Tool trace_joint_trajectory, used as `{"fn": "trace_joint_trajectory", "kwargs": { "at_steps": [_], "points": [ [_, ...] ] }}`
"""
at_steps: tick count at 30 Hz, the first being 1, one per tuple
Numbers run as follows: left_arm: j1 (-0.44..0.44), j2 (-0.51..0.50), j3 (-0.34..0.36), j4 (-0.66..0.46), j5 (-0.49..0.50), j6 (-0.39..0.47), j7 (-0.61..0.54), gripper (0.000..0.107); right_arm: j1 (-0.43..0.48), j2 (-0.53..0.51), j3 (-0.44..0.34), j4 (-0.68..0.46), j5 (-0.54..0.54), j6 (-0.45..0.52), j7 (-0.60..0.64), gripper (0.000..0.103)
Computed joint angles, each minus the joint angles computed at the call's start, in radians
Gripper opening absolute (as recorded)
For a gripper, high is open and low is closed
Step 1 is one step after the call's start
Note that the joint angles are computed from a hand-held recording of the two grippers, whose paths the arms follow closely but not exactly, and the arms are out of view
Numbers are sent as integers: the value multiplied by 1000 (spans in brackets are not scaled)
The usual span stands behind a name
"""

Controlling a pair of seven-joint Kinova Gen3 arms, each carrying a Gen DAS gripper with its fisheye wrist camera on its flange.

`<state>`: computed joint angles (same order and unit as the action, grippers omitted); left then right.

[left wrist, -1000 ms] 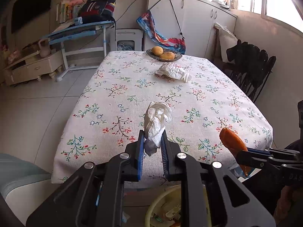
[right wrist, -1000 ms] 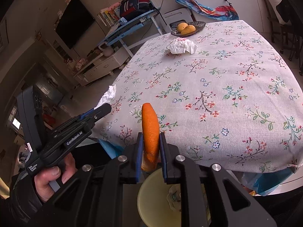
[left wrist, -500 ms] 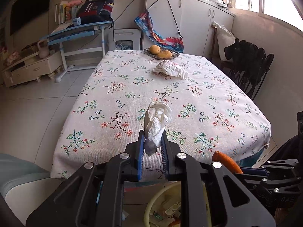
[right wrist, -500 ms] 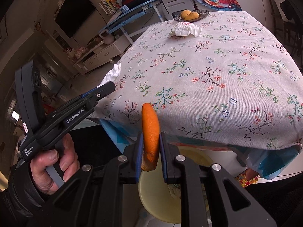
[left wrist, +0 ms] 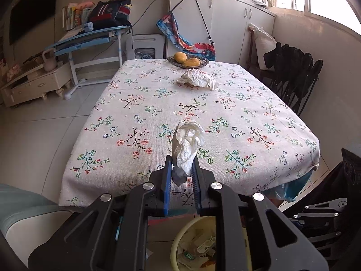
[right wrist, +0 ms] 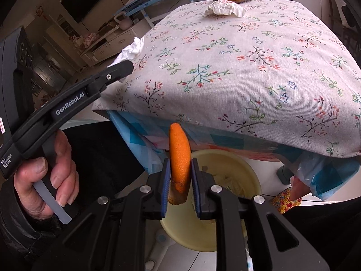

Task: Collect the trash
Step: 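Open the right gripper over the basin while the left gripper drops the tissue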

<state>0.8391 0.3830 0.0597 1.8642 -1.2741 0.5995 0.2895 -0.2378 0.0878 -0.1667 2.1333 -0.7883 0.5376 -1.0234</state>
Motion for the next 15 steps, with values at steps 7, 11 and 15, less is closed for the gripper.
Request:
{"fn": "trace_joint_trajectory", "kwargs": {
  "at_steps": [7,11,15],
  "points": [
    [10,2,7,0,5,6,-6,16,3,-5,1,5,11,-7,-19,35],
    [14,5,11,-3,14,5,-24,16,11,-23,4,25,-45,-33,24,43],
    [21,7,17,-5,29,-10,-56,16,20,-62,19,61,-162,-79,110,50]
  ]
}}
